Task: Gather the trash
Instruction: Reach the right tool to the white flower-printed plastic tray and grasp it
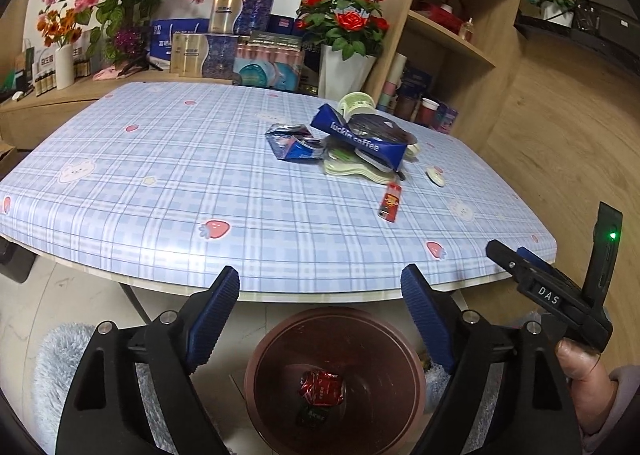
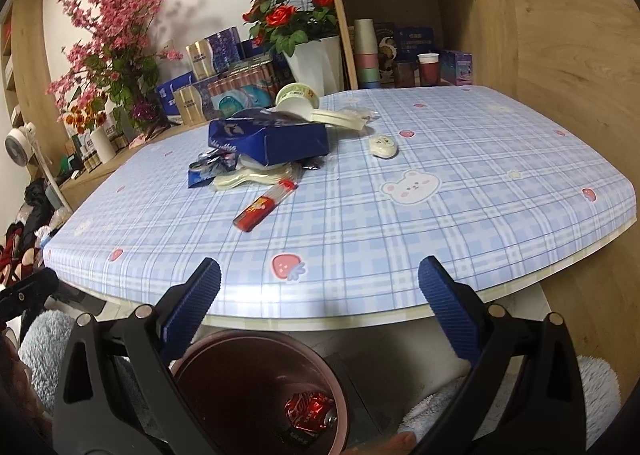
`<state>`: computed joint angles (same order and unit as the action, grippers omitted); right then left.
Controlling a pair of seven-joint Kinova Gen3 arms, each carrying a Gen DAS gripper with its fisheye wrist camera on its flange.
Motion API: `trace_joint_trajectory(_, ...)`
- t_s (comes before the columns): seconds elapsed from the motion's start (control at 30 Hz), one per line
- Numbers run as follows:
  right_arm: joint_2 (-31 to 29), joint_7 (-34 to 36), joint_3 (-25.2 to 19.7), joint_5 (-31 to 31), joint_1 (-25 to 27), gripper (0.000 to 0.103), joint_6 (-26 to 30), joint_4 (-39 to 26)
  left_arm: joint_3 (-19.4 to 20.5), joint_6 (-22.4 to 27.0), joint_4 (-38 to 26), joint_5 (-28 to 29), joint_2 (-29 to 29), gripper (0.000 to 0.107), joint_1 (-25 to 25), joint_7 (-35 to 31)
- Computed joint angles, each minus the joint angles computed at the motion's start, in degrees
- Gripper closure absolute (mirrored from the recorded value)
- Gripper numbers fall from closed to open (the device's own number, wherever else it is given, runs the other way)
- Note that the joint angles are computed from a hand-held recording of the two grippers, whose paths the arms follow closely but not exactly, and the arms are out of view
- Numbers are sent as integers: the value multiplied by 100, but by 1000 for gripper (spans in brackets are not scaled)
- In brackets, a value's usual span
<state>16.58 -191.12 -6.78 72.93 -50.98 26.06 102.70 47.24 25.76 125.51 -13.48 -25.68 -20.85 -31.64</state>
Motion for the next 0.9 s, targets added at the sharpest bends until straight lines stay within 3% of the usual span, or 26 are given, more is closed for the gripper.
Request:
trace_joint_trajectory(0.1,18,71,23,-187,99,5,-88,-37,13,49,-39,-71,7,27,-99,-42)
trace_joint_trajectory(0.23,68,785,27,-856,253,5,-205,-203,-15,15,-78,-228,84,27,-209,-132)
trace_joint_trajectory(0.33,154,1484,331,-1335,-54,5,81,-456,-42,-74,-123,-399,219,27,-298,-241)
trace_joint_trajectory(0.43,218,2183,948,-1865,-528,6,110,-655,-181,-239,-181,-581,459,27,-321,-329)
trace_joint_trajectory(0.5,301,2649,942,-2088,-514,6,295,-889,-292,-333,-238,-709,635,27,-305,-328)
trace_joint_trajectory(0.7,713,4047,-532,-2242,778,6,779,-1818,-564,-605,-458,-1400,1175,27,-253,-207)
trace_joint_trajectory(0.9,1557,5445,-2125,-1962,1792,6,1587,-3295,-1351,-759,-661,-1588,1724,27,341,-309)
